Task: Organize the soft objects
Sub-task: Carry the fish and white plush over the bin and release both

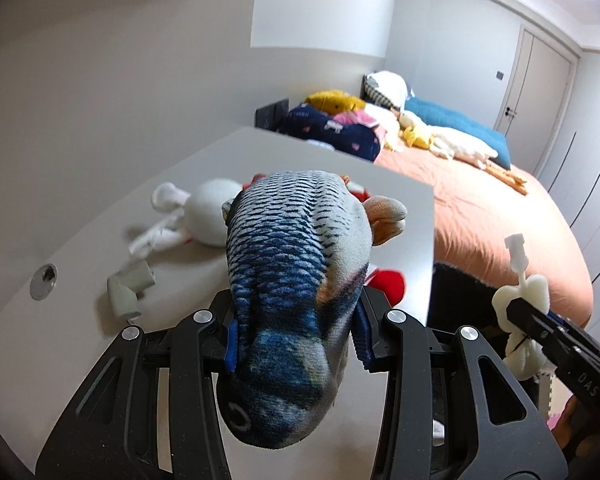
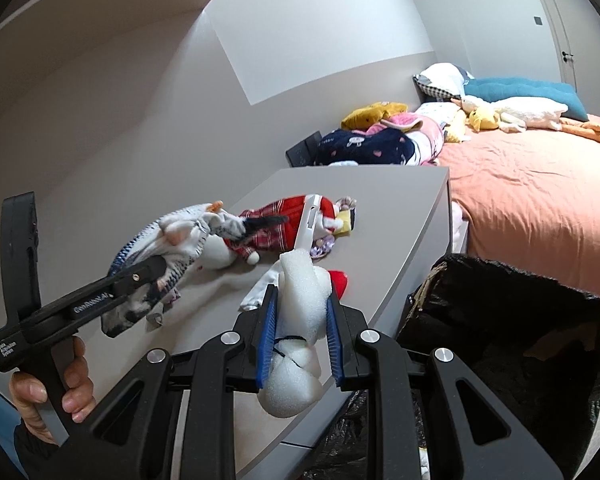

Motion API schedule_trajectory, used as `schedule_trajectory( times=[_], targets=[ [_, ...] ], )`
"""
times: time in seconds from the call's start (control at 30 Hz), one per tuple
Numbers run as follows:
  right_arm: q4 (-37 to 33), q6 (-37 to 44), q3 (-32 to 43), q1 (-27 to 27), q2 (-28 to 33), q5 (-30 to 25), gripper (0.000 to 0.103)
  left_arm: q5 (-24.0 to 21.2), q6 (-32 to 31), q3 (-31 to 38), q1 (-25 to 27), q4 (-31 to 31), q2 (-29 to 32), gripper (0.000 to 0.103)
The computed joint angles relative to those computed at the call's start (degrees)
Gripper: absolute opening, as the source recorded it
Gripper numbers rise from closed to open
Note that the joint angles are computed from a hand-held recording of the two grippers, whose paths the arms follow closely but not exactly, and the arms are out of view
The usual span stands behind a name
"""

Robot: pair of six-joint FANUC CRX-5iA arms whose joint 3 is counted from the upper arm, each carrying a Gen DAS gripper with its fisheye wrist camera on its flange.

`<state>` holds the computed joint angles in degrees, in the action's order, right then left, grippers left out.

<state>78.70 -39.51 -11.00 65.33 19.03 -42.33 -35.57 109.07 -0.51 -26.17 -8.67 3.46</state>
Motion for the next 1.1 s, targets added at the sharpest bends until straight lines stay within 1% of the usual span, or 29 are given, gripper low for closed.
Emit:
schedule_trajectory(
  times=[0.13, 0.3, 0.77, 1.1],
  targets=[
    [1.04, -1.47, -1.78, 0.78, -1.59, -1.65, 0.024, 0.84, -0.95, 0.19, -0.8, 1.27, -0.26, 0.042],
    [-0.03, -1.33, -3.49, 2.07, -3.4, -4.37, 0.025, 1.54, -1.85, 0.67, -2.72, 2.16, 0.54, 0.042],
    [-1.35, -5.35, -9.84, 4.88, -9.16, -11.56, 0.024, 0.61, -6.1, 4.62, -8.01, 4.29, 4.43, 0.042],
    [-3.76, -7.18, -13.62, 7.53, -12.56, -16.83, 0.025, 0.68, -10.06, 6.4, -10.59, 7.36, 7.11, 0.042]
  ],
)
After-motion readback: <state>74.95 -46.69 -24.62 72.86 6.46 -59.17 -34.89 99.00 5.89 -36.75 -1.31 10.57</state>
